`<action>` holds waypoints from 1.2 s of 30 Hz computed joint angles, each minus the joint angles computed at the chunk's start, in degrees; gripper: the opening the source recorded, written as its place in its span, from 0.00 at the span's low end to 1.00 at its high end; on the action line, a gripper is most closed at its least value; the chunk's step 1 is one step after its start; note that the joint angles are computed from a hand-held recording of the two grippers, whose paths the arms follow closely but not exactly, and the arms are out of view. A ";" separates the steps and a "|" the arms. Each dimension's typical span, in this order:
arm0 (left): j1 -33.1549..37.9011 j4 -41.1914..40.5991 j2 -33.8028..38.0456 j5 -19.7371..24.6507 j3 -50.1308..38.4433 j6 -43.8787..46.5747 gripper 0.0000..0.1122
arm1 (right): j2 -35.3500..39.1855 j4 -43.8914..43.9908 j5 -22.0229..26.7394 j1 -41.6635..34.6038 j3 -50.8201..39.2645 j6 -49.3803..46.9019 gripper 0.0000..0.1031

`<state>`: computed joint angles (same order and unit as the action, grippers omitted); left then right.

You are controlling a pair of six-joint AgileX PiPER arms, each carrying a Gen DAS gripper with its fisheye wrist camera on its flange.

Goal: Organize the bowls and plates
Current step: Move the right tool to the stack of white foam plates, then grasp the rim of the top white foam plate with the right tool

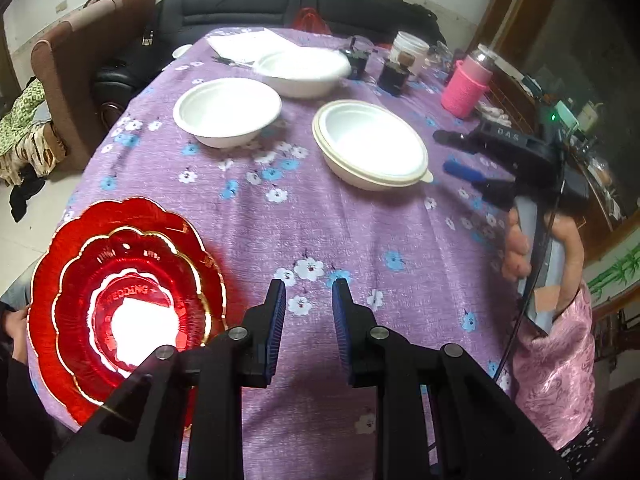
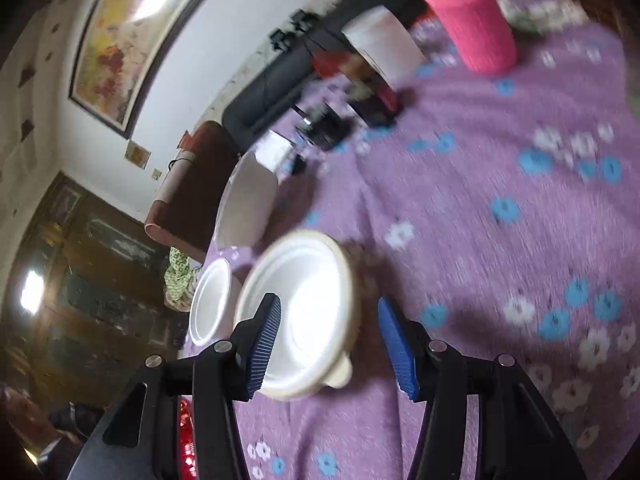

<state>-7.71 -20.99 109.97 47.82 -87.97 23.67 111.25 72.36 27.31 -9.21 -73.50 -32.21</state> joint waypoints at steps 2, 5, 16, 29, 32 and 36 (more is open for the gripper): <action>-0.69 0.88 0.76 0.69 -0.74 -1.19 0.19 | 1.05 9.62 4.98 -2.04 3.64 -8.29 0.52; -1.45 1.33 1.63 1.55 -1.69 -2.17 0.19 | 4.06 18.12 12.43 -4.62 5.56 -14.87 0.50; -1.51 4.97 8.74 4.61 -14.67 -13.32 0.19 | 1.95 22.84 15.56 -4.97 6.91 -18.44 0.52; 0.16 2.99 11.24 7.32 -16.64 -11.76 0.19 | 7.90 -8.87 11.78 -0.46 -12.18 14.29 0.52; 0.88 2.55 10.69 6.85 -16.78 -11.56 0.19 | 5.94 -8.68 10.73 -0.62 -11.04 13.87 0.52; 1.67 4.51 11.56 7.61 -20.36 -12.89 0.19 | 4.81 -11.09 12.11 1.01 -13.42 14.87 0.52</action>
